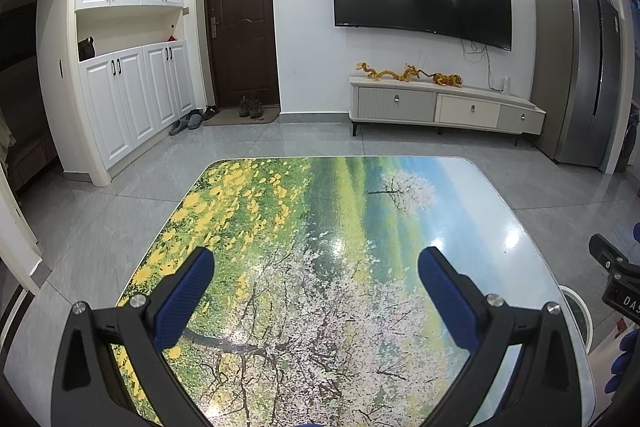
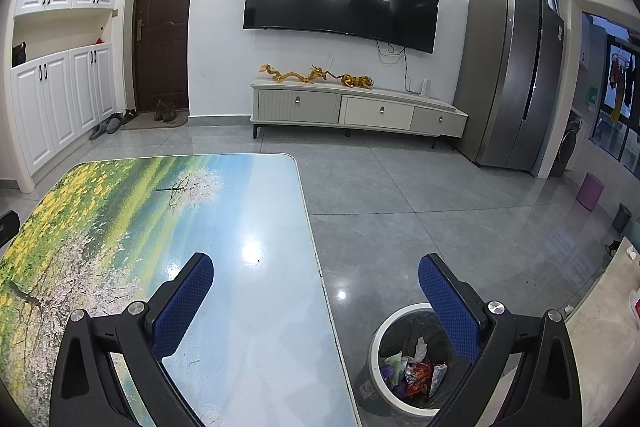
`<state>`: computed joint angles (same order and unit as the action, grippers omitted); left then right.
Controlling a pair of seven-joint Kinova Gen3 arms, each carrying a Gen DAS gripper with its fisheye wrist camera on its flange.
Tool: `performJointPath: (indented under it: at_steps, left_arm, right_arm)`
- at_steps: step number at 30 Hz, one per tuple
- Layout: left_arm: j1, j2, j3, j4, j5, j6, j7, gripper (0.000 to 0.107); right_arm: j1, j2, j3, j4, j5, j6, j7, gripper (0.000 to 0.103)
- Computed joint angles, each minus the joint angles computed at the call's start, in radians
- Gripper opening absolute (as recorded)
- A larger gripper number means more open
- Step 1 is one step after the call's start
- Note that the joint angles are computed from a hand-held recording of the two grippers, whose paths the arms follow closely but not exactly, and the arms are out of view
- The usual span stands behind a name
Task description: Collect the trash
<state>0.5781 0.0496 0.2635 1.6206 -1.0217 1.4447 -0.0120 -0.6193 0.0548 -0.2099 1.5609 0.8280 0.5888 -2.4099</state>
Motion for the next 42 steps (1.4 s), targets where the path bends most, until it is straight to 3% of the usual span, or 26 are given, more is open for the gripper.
performJointPath:
  at_steps: [42]
  left_arm:
    - [-0.006,-0.005,0.003,0.025,0.015,-0.008,0.018,0.102]
  right_arm:
    - [-0.005,0.004,0.002,0.003,0.003,0.002,-0.006,0.103]
